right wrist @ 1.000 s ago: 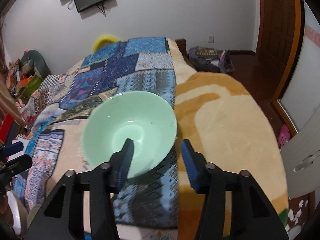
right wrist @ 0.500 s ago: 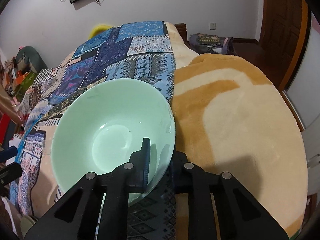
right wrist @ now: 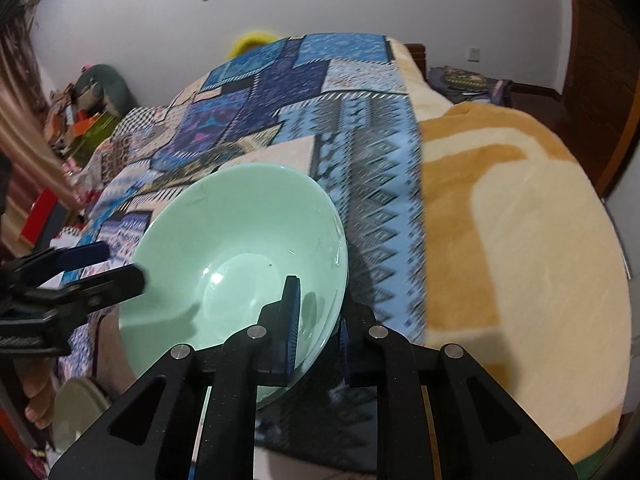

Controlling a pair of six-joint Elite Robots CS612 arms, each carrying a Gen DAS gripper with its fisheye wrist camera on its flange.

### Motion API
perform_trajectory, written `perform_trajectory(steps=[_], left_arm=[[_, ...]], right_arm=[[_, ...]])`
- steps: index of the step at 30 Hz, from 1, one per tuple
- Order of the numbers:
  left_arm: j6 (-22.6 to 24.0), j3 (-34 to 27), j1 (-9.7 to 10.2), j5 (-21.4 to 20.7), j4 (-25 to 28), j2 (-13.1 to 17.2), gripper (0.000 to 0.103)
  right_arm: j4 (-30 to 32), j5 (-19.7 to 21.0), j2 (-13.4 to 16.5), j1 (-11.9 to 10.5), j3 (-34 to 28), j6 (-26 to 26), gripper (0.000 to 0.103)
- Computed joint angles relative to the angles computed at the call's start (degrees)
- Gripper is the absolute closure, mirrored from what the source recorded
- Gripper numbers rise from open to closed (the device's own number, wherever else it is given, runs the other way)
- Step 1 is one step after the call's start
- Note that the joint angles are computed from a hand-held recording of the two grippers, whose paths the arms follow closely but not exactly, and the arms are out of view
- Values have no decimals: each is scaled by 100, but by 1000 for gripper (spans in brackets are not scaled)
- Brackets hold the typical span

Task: Organize plates and bowls
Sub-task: 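Grasp the small mint green bowl rim with both grippers, then lift and carry the mint green bowl with both grippers over the white bowl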

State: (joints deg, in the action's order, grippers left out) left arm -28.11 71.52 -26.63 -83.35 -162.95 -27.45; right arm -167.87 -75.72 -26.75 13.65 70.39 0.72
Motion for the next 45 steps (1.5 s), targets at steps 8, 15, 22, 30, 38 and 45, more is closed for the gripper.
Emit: perform_trajectory(steps=[8,15,22,30,38,45], left_arm=[[7,-276,3,-362,625,163,42],[207,-415,-18,-512,601,248,79],[230,-406,-52,-462,558,235,85],[159,-86,-97,-443,304,5,85],[90,508,-190,-293,-205,-416,85],[-20,1146,-284,-70,-659,-855,85]], right_arm=[[-46,89,-34,10,119,-28,86],[-56,161,-15,1,100,43,86],[-116,132,-84,2,186,95,86],[-362,59,-303,32,471,109,86],[-815,-34,-644,95,904,102,86],[-1171,-113,-884,195,1225,51,86]])
